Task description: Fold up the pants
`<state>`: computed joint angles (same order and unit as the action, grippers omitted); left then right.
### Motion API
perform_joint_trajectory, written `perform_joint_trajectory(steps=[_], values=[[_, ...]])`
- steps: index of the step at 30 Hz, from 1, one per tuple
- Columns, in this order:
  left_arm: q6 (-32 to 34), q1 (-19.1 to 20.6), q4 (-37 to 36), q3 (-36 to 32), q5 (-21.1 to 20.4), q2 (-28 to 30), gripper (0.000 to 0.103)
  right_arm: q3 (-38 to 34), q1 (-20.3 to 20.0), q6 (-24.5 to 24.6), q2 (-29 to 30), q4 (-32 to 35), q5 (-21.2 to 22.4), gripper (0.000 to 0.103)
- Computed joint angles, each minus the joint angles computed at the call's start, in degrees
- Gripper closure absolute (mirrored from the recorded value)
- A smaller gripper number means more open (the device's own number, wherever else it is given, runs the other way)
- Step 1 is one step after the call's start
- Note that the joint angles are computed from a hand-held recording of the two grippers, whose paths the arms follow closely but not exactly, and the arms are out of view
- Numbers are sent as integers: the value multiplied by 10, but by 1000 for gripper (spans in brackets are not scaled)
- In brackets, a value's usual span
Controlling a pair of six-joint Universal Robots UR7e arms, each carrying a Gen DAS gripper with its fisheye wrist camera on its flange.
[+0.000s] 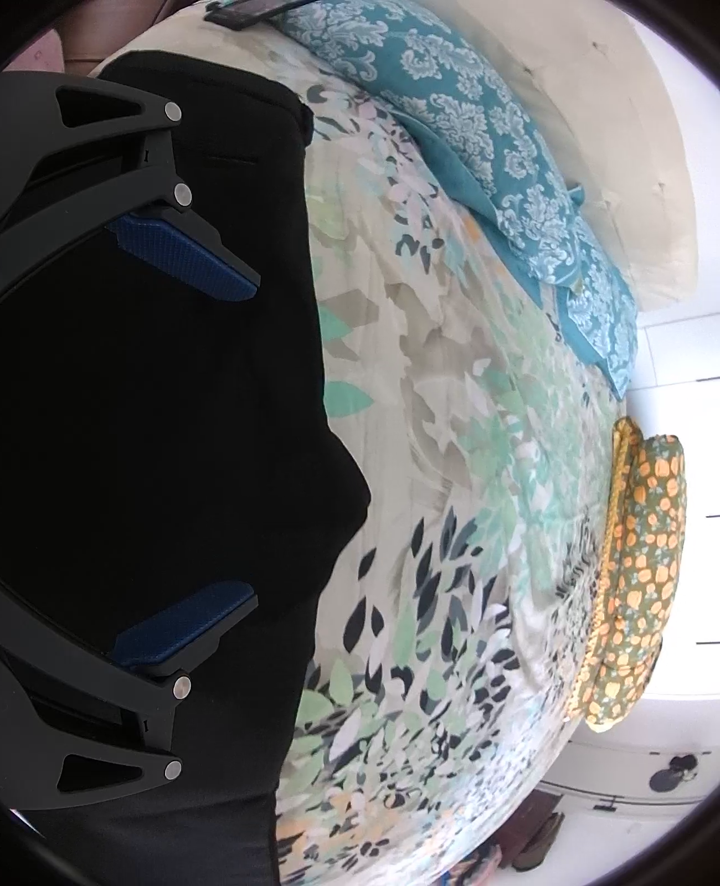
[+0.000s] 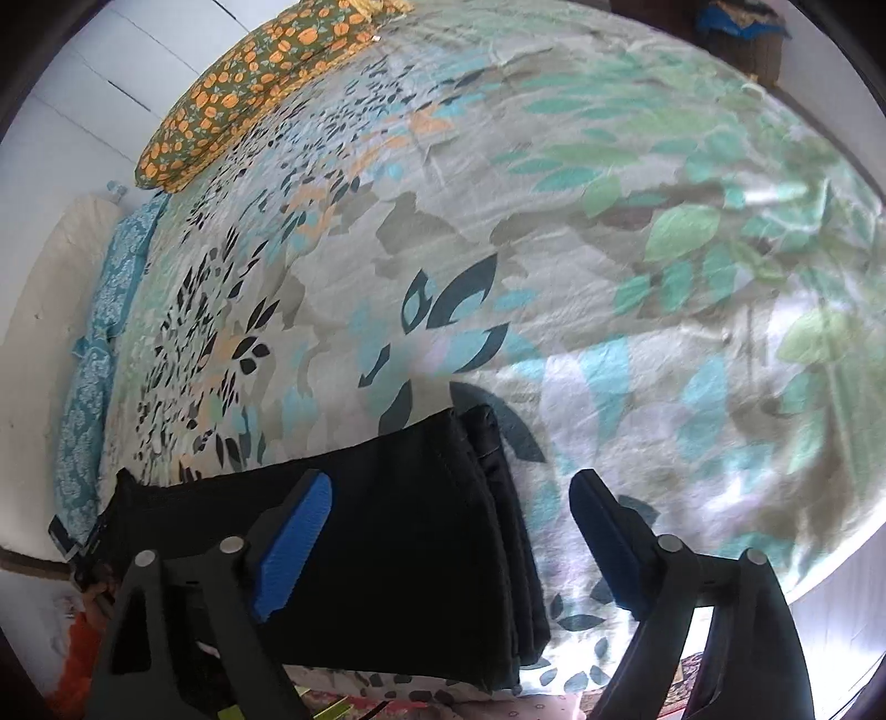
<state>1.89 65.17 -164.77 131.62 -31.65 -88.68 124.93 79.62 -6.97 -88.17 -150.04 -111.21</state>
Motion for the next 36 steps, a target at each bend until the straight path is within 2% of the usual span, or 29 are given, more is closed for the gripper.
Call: perform_joint_trajectory(steps=[1, 2, 4, 9, 11, 12, 14, 16, 17, 19, 21, 24, 28, 32, 36], values=[[-14, -7, 23, 2, -6, -14, 1, -6, -1, -3, 9, 16, -5, 36], [-26, -14, 42, 5, -11, -27, 1, -10, -1, -8, 17, 26, -16, 38], [-50, -27, 76, 10, -23, -54, 1, -14, -4, -18, 26, 32, -27, 38], [-98, -46, 109, 23, -32, -93, 1, -21, -21, -40, 26, 53, -3, 38], [-109, -43, 103, 27, -37, -95, 1, -27, -25, -43, 27, 75, 3, 46], [-111, -40, 99, 27, -39, -92, 1, -33, -24, -35, 30, 89, -3, 61], [-114, -32, 98, 24, -38, -82, 1, -37, -22, -22, 32, 98, -6, 67], [-111, -26, 93, 24, -32, -71, 1, -37, -24, -13, 28, 105, 6, 78], [-116, -25, 98, 24, -29, -68, 1, -34, -25, -9, 23, 102, 14, 80], [-119, -22, 105, 23, -34, -68, 1, -25, -29, -2, 9, 93, 43, 87], [-112, -23, 97, 26, -39, -73, 1, -15, -29, 5, -8, 82, 75, 88], [-101, -28, 83, 30, -35, -78, 1, 6, -23, 16, -33, 65, 147, 90], [-108, -20, 66, 29, -52, -86, 1, 35, 7, 41, -39, 29, 236, 90], [-120, -8, 55, 25, -72, -93, 1, 61, 47, 84, 10, -55, 328, 91], [-128, 0, 50, 24, -85, -108, 1, 63, 96, 145, 119, -171, 395, 91]])
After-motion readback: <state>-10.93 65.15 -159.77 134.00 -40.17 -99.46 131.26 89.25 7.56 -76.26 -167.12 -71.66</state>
